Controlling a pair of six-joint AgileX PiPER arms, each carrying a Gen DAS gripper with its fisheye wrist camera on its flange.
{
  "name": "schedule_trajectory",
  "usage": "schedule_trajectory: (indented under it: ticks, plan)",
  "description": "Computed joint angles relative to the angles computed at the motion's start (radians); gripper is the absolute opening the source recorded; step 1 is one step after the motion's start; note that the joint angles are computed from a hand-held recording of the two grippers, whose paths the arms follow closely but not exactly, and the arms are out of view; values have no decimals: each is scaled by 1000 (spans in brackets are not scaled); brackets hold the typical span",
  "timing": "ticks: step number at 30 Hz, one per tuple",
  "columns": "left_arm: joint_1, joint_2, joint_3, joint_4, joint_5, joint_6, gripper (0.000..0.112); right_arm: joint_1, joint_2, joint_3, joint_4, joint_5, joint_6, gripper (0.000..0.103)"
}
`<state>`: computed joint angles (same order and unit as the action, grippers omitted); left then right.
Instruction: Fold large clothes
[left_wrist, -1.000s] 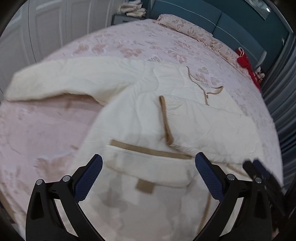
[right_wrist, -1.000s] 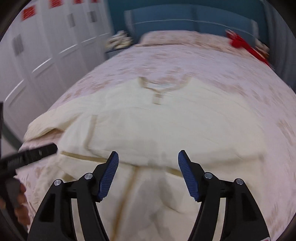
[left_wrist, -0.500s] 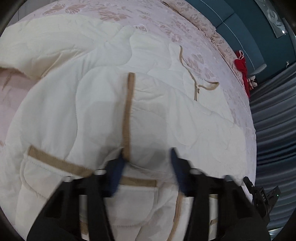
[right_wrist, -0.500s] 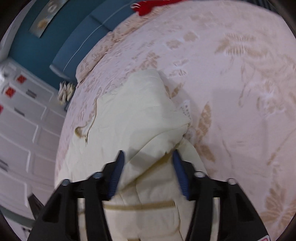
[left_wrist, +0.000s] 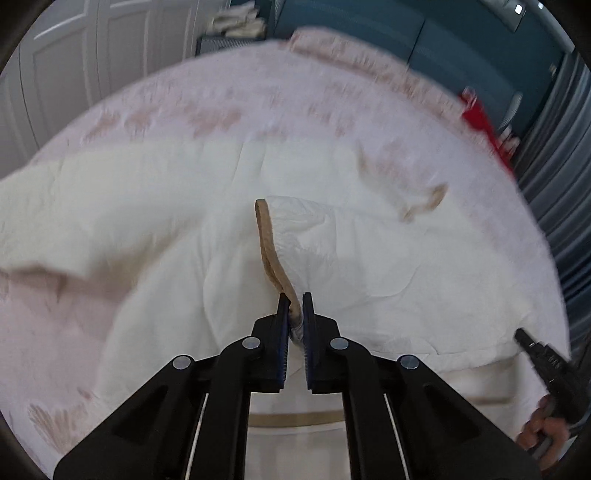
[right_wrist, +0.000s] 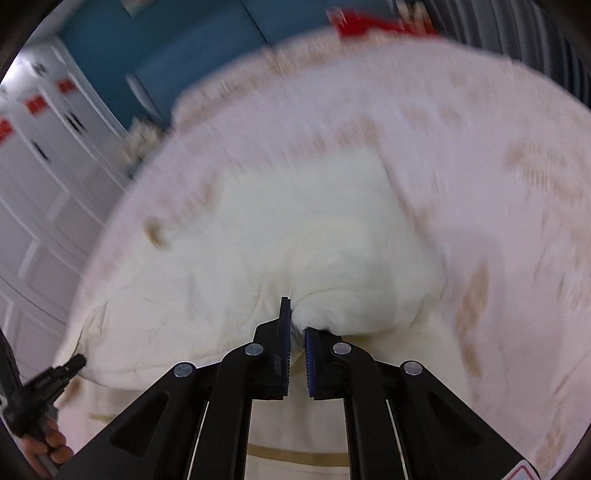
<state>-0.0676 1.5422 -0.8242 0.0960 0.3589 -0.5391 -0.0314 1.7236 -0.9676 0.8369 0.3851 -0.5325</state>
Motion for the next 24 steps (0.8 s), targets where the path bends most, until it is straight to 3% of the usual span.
schedule_trajectory:
  ticks: [4, 6, 8, 12, 14, 19, 24]
  plan:
    - [-18, 43, 89, 156, -120, -178, 7, -4, 16, 51, 45, -24, -69, 9]
    - [-29, 44, 81, 225, -109, -241, 8, -12, -27, 72, 0, -22, -36, 17]
    - [-30, 30, 75, 212, -89, -219, 11, -37, -98, 114, -37, -13, -12, 18]
    - [-18, -93, 96, 303, -7, -274, 42, -69, -259, 161, -254, -32, 162, 23]
    - [-19, -169, 97, 358, 38, -318, 50, -67, -310, 154, -401, -43, 273, 24]
    - [-41, -178, 4, 277, 90, -275, 50, 12, -238, 52, -673, -36, 479, 5]
    - [-160, -19, -50, 473, 109, -482, 50, 90, -108, 21, -835, -57, 632, 2]
